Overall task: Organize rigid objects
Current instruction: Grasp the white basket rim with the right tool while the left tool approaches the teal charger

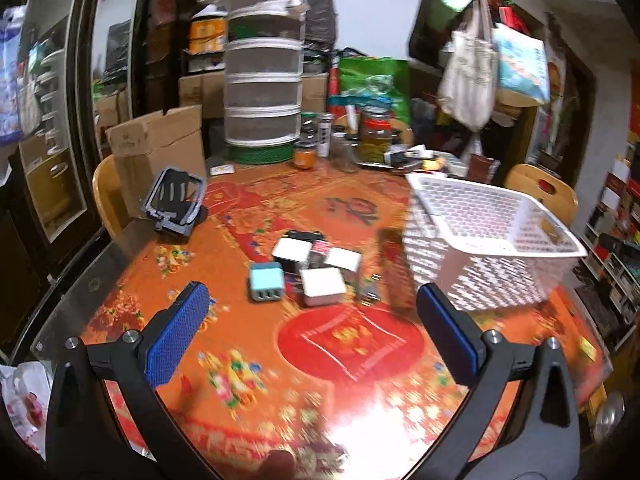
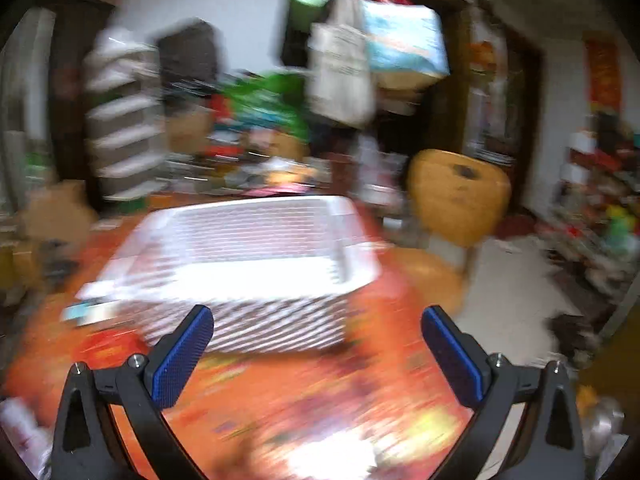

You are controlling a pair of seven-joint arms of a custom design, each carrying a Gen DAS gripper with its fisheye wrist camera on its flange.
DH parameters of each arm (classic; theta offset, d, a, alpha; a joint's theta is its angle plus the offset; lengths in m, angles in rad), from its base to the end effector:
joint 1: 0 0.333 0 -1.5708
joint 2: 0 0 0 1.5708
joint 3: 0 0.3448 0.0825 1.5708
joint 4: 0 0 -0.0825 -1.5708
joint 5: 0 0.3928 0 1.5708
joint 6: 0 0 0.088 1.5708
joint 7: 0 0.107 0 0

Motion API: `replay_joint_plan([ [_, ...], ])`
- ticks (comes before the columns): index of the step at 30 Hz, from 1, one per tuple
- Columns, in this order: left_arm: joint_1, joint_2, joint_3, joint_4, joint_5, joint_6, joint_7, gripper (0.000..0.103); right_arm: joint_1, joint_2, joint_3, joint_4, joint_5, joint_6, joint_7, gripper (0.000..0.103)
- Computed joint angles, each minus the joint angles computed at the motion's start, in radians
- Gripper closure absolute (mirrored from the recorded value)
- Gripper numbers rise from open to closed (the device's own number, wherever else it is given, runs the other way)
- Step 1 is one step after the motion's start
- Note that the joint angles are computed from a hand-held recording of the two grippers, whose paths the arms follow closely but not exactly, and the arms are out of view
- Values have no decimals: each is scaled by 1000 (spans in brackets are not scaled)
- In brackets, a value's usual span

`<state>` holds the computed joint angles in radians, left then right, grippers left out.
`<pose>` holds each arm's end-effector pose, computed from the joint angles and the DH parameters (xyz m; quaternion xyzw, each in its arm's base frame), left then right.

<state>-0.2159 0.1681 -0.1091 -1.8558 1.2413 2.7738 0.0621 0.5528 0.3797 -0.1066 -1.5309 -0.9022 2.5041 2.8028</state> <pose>0.6066 -0.2434 0.5179 -0.6648 0.5633 -0.3500 0.3439 0.6537 0.3335 0.5286 -0.5729 0.6853 -0.3522 0.2795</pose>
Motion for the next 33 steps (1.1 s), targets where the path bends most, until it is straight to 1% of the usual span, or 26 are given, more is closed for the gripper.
replay_joint_plan([
  [1,10,32,3,26,-33,-7,30,1,-47,49,24,67,100,-15,-96,0],
  [2,13,62,3,55,-78,-37,75,1,-76,88,36,120,177,-32,-171,0],
  [3,20,96,-1,89,-147,-67,155,1,-101,134,49,186,252,-64,-244,0],
  [4,35,141,-12,131,-247,-99,281,1,-121,168,57,230,307,-72,-296,0],
  [5,41,173,-16,163,-306,-122,360,1,-135,188,62,254,349,-72,-335,0],
  [7,35,242,-12,240,-379,-198,481,1,-174,238,89,316,458,-80,-419,0],
  [8,35,265,-7,262,-410,-208,515,1,-191,256,99,333,505,-78,-450,0],
  [9,44,286,-9,279,-454,-206,556,1,-197,269,96,338,532,-63,-463,6],
  [10,60,310,-16,296,-506,-195,599,1,-194,273,85,339,549,-58,-462,15],
  [11,64,322,-14,306,-536,-189,624,1,-192,279,77,340,570,-46,-461,19],
  [14,47,372,17,359,-580,-200,671,1,-198,278,72,297,637,44,-496,30],
  [16,39,404,30,398,-614,-214,712,1,-182,274,52,277,661,81,-506,45],
  [17,41,420,29,417,-638,-218,738,1,-171,267,40,260,668,103,-512,49],
  [18,42,431,28,432,-661,-225,762,1,-160,277,28,271,678,105,-520,59],
  [19,40,448,25,454,-682,-236,787,1,-150,278,18,270,688,113,-527,65],
  [23,20,505,37,532,-730,-268,838,1,-124,279,-9,262,717,141,-546,76],
  [24,17,515,41,546,-738,-273,847,1,-119,278,-15,261,719,145,-549,81],
  [26,7,524,60,562,-741,-281,835,1,-105,281,-33,265,716,141,-543,81],
  [27,9,521,66,554,-746,-266,818,2,-101,280,-39,264,715,144,-539,81],
  [29,22,512,66,533,-761,-239,807,2,-97,277,-44,257,713,149,-538,81],
  [32,42,519,59,536,-787,-228,817,3,-95,276,-47,254,711,153,-541,81],
  [33,43,526,60,546,-790,-233,822,6,-95,276,-48,255,712,152,-541,82],
])
